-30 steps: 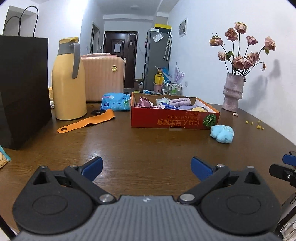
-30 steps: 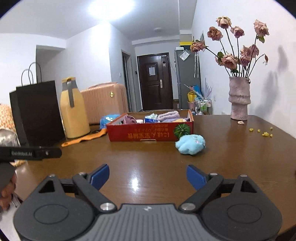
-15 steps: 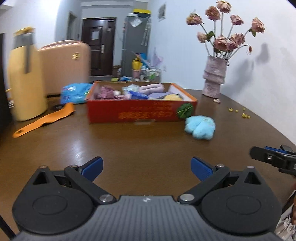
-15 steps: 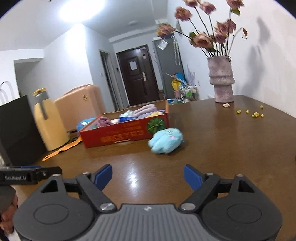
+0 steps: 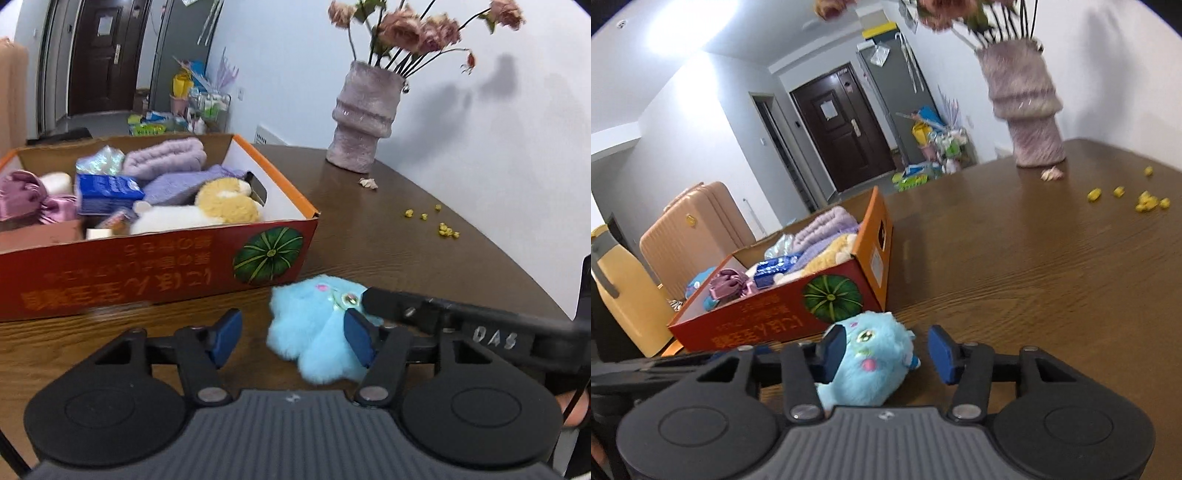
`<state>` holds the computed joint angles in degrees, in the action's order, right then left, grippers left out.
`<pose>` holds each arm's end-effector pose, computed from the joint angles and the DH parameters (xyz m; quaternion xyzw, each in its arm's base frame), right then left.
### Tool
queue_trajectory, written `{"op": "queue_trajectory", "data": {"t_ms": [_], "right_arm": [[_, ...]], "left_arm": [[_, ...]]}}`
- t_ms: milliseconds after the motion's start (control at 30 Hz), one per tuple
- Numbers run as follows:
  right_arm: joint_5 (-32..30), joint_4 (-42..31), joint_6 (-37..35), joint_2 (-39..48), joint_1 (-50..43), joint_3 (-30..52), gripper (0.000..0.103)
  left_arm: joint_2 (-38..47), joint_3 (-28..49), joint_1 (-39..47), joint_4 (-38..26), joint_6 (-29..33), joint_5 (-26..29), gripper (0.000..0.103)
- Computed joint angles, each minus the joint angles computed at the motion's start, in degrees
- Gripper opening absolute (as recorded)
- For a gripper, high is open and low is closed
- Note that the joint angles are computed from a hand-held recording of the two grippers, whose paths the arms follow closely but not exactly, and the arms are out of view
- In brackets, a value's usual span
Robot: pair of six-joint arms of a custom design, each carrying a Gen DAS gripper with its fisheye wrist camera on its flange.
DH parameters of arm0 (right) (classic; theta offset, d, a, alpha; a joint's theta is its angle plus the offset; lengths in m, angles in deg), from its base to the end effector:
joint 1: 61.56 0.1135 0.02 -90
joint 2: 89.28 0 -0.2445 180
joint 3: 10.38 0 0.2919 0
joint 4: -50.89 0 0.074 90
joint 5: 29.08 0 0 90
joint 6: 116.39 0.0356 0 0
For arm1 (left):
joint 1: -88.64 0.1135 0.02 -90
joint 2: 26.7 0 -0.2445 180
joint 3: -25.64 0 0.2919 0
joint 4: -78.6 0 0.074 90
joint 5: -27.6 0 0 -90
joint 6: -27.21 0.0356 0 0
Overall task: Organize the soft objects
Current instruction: 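Grasp the light-blue plush toy with both tools and lift it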
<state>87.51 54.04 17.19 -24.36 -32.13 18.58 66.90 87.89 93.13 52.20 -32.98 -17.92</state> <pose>0.2182 0.1048 0.1062 0.2145 0.8344 0.1148 0.4945 0.3386 0.0016 0.1216 0.2974 0.8445 -0.2716 0.3529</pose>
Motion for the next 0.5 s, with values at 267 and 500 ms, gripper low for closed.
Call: {"op": "queue_trajectory", "data": {"t_ms": [267, 500], "right_arm": [[-4.75, 9.77, -1.51, 9.03, -3.33, 1.02, 0.027], [-5.52, 13.47, -1.52, 10.19, -3.76, -0.23, 0.028]], "left_arm": [[13.47, 12.82, 0.18, -12.10, 0.27, 5.57, 0.037], [13.36, 12.21, 0.91, -12.06, -0.72, 6.45, 0.029]]}}
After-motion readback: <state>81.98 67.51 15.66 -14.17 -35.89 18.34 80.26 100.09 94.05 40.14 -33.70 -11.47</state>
